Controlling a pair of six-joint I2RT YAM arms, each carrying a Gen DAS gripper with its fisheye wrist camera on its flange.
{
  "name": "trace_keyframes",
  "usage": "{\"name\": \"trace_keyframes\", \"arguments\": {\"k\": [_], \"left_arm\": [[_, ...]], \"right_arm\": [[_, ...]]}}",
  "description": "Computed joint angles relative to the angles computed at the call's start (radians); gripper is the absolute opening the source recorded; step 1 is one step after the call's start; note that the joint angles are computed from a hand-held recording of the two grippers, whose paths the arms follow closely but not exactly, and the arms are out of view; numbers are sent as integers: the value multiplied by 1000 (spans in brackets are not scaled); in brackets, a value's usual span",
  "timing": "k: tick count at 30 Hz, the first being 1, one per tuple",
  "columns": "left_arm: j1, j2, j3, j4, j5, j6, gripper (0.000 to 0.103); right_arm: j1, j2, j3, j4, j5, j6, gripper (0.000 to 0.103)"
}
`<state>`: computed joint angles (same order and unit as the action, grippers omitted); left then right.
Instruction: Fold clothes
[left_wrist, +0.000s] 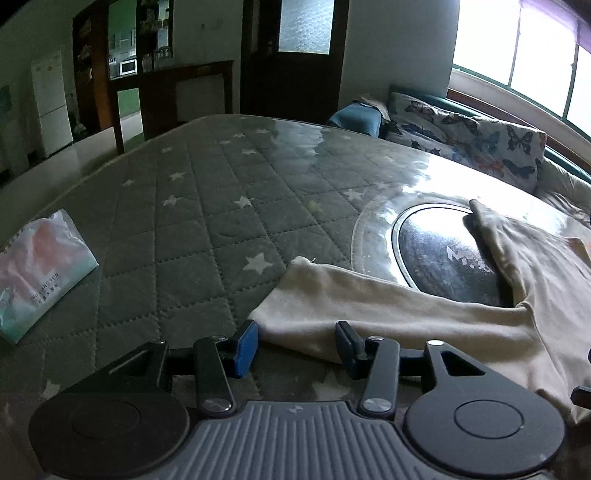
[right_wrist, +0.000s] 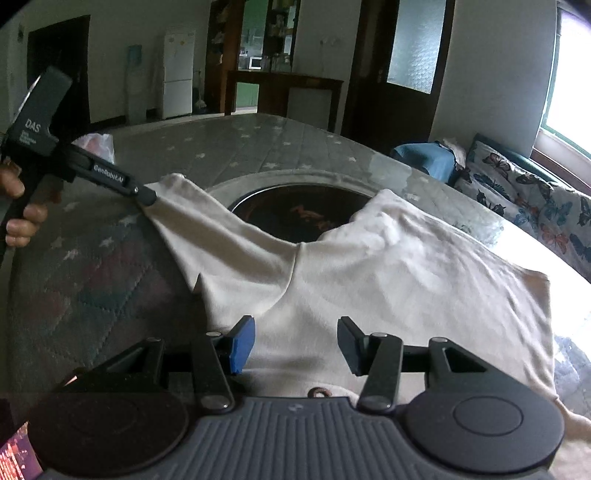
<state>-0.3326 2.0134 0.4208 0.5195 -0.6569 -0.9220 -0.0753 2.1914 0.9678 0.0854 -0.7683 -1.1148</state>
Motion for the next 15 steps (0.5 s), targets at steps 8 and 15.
{"name": "trace_keyframes", "arguments": {"k": [8,15], "left_arm": [[7,28,21,-9,-23,-23,14],[16,3,3,50,-44,-17,4]], "right_arm": [[0,10,10,-17,-2,1,51],[3,17,7,-23,2,-8,51]]}}
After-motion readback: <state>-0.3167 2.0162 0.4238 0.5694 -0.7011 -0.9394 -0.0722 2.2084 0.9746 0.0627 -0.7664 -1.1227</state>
